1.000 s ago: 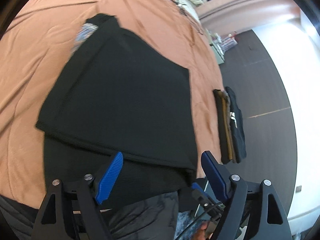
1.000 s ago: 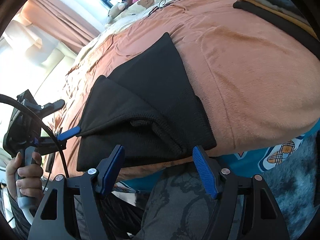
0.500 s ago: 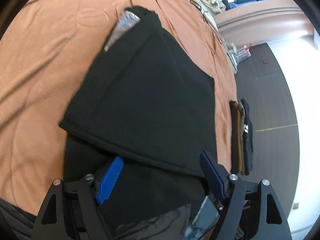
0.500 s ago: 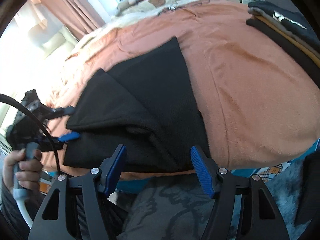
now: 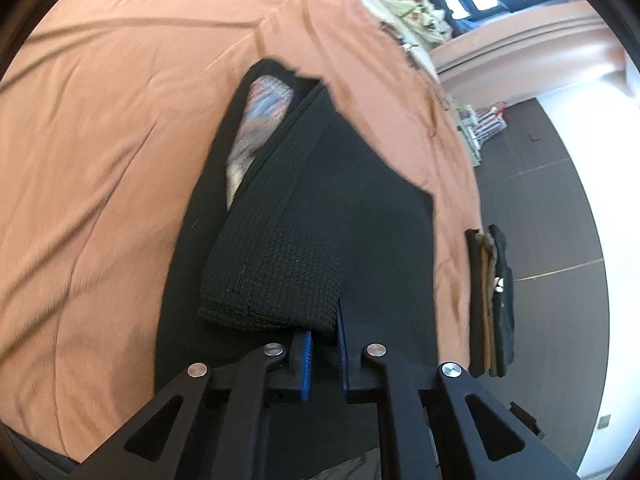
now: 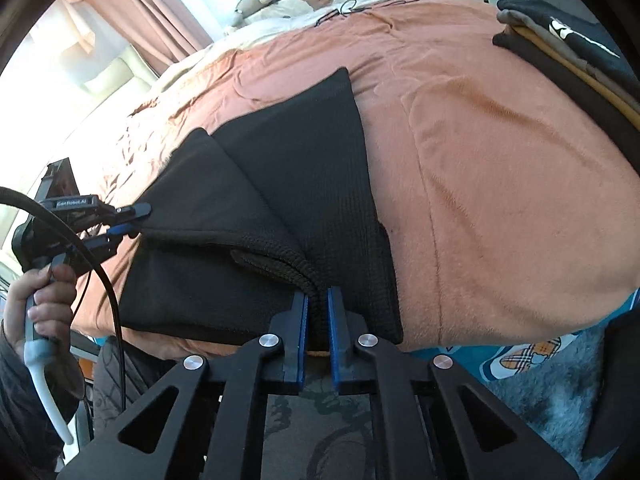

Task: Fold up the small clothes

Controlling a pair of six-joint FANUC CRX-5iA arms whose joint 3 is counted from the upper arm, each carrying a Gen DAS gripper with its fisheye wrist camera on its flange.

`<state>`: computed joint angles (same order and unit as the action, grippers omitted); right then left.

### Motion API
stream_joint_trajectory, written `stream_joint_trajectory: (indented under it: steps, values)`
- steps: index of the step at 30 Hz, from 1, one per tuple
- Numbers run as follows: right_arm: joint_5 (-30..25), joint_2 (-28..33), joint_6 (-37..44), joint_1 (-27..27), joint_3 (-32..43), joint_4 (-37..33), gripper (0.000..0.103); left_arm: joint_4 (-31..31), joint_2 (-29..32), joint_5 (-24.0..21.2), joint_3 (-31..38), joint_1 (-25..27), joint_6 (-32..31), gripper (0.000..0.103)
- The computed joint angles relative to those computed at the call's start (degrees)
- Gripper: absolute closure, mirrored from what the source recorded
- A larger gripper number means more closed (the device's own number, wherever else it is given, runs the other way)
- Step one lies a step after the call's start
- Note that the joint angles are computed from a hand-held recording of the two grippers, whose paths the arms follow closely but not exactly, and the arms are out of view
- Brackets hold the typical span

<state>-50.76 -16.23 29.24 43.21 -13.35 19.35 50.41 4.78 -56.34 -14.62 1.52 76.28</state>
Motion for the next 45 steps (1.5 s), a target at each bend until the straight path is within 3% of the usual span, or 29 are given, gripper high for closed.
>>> stream_joint_trajectory:
  steps: [8, 17, 29, 45]
  values:
    - [2.05, -2.18, -1.16, -0.87, -1.89, 0.88, 0.099, 0.18, 5.15, -0.07, 9.73, -3.03, -1.04, 0.095]
    - [3.77, -2.76, 0.28, -3.55, -2.33, -4.62, 0.099, -2.58, 14.31, -2.63, 22.85, -7.08, -0.54, 0.096]
    - [7.06, -2.89, 1.06, -6.23, -3.05, -7.96, 0.099, -7.56, 27.29, -8.21, 40.50, -10.80, 2.62, 0.096]
    - [6.86, -2.47, -0.92, -5.92, -3.37, -7.52, 0.099, -14.34, 41.09, -17.05, 60.95, -14.03, 9.35, 0.096]
